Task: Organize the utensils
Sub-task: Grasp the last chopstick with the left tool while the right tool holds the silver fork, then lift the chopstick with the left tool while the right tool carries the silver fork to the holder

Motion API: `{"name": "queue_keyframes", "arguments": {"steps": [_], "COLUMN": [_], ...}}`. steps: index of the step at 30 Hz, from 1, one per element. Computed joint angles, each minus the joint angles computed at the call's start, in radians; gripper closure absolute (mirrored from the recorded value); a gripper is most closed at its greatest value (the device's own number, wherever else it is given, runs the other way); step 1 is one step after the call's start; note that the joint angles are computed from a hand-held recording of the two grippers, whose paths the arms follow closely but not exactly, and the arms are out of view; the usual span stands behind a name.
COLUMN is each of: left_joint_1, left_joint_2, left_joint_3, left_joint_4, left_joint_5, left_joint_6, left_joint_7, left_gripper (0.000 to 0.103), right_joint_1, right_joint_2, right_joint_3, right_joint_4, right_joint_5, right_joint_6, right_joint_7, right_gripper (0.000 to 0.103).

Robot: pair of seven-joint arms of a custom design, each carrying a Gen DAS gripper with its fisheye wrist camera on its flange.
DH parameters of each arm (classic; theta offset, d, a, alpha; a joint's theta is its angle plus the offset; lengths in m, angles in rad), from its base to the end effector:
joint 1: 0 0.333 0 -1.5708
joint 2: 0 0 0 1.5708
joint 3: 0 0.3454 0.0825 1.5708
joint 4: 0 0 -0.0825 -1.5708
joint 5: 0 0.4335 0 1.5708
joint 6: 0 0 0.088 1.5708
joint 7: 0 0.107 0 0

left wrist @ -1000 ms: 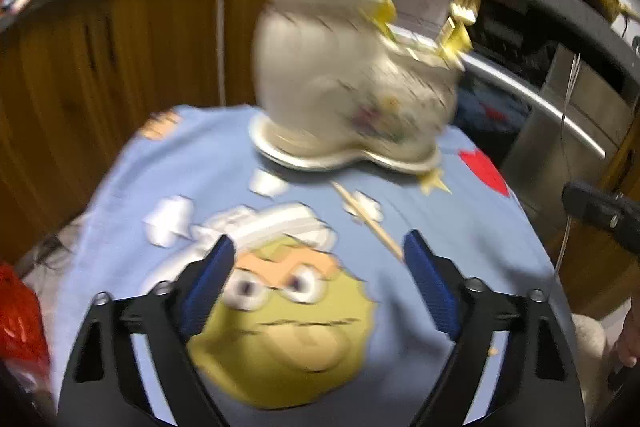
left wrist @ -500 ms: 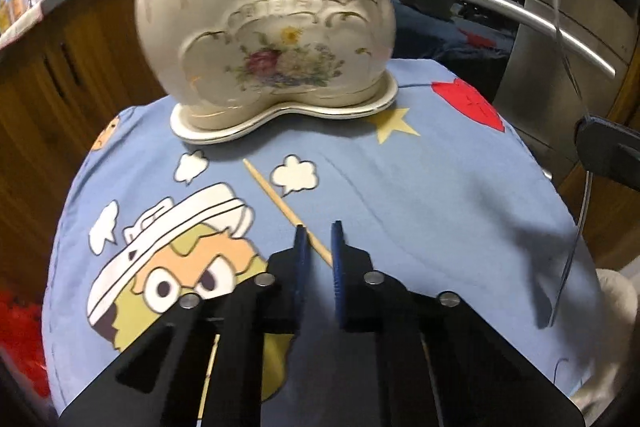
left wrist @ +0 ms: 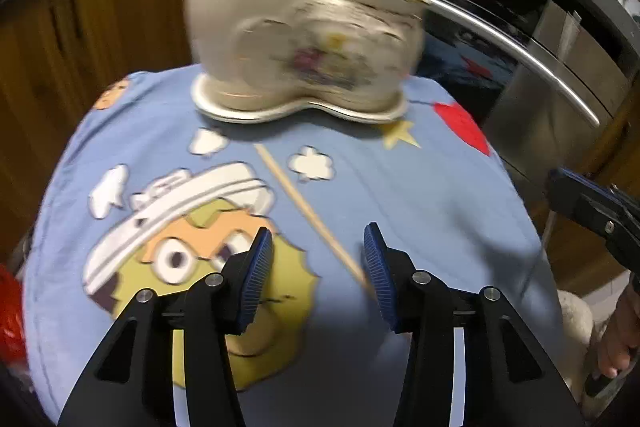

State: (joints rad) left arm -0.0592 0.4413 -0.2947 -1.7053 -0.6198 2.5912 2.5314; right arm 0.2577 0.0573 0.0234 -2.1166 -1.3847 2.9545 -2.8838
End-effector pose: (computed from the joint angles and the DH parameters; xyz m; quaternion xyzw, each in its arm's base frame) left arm 0.7193 -0.2244 0.3923 -0.3561 0.8705 -0.3347 0.0591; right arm 0.5709 0.2327 0.4365 -0.5429 0.7058 -0.2574 0.3753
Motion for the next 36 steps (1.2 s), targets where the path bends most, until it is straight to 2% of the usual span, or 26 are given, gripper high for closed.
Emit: {"name": "queue_keyframes", "arguments": {"steps": [4, 6, 9, 11, 13, 16, 18, 19, 21, 22, 23, 26, 29, 31, 34, 36], "left_joint_1": [-0.031, -0.034, -0.009, -0.008, -0.003, 0.002, -0.011, -0.009, 0.002, 0.016, 0.021, 0.019, -0.013, -0.008, 0.003, 0.009], "left_joint_2": [-0.017, -0.019, -0.022, -0.030, -0.035, -0.041, -0.039, -0.036, -0.019, -0.014, -0.015, -0.020, -0.018, -0.012, 0.007, 0.026], "left_joint_3": [0.013, 0.018, 0.012, 0.025, 0.031, 0.042, 0.062, 0.064, 0.056, 0.043, 0.036, 0.027, 0.047, 0.042, 0.035, 0.028], "left_joint_4": [-0.043, -0.045, -0.030, -0.033, -0.034, -0.033, -0.033, -0.025, 0.011, 0.022, 0.020, 0.005, -0.012, -0.009, 0.022, 0.054], "left_joint_5": [0.069, 0.094, 0.098, 0.122, 0.129, 0.140, 0.167, 0.167, 0.151, 0.129, 0.120, 0.110, 0.161, 0.164, 0.162, 0.161], "left_joint_6": [0.054, 0.053, -0.006, -0.010, -0.003, 0.026, 0.086, 0.088, 0.030, -0.007, -0.017, -0.051, -0.023, -0.018, -0.047, -0.073], "left_joint_7": [0.019, 0.019, 0.058, 0.078, 0.097, 0.112, 0.084, 0.061, 0.019, 0.015, 0.022, 0.044, 0.041, 0.058, 0.086, 0.117], "left_gripper": [0.057, 0.064, 0.081, 0.095, 0.099, 0.099, 0.099, 0.099, 0.091, 0.080, 0.072, 0.059, 0.060, 0.063, 0.072, 0.074], "right_joint_1": [-0.002, -0.004, -0.006, -0.006, -0.008, -0.007, -0.006, -0.005, -0.005, -0.004, -0.004, -0.003, -0.003, -0.004, -0.004, -0.004], "right_joint_2": [-0.006, -0.008, -0.009, -0.010, -0.010, -0.007, -0.005, -0.004, -0.002, -0.001, -0.001, -0.001, -0.002, -0.002, -0.001, 0.001], "right_joint_3": [-0.001, 0.000, 0.001, 0.002, 0.002, 0.004, 0.004, 0.004, 0.003, 0.003, 0.002, 0.001, -0.001, -0.001, -0.001, 0.000], "right_joint_4": [-0.005, -0.006, -0.006, -0.007, -0.008, -0.005, -0.003, -0.003, -0.001, -0.001, -0.001, -0.002, -0.003, -0.003, -0.002, -0.001], "right_joint_5": [-0.014, -0.024, -0.031, -0.037, -0.038, -0.031, -0.026, -0.026, -0.014, -0.011, -0.011, -0.006, -0.012, -0.026, -0.036, -0.034], "right_joint_6": [0.001, 0.003, 0.008, 0.007, 0.008, 0.008, 0.008, 0.008, 0.010, 0.010, 0.011, 0.010, 0.013, 0.017, 0.022, 0.024], "right_joint_7": [0.017, 0.026, 0.032, 0.037, 0.041, 0.035, 0.027, 0.026, 0.014, 0.012, 0.012, 0.007, 0.014, 0.028, 0.041, 0.037], "right_gripper": [0.098, 0.098, 0.098, 0.098, 0.098, 0.098, 0.098, 0.098, 0.098, 0.098, 0.098, 0.098, 0.098, 0.098, 0.098, 0.098]}}
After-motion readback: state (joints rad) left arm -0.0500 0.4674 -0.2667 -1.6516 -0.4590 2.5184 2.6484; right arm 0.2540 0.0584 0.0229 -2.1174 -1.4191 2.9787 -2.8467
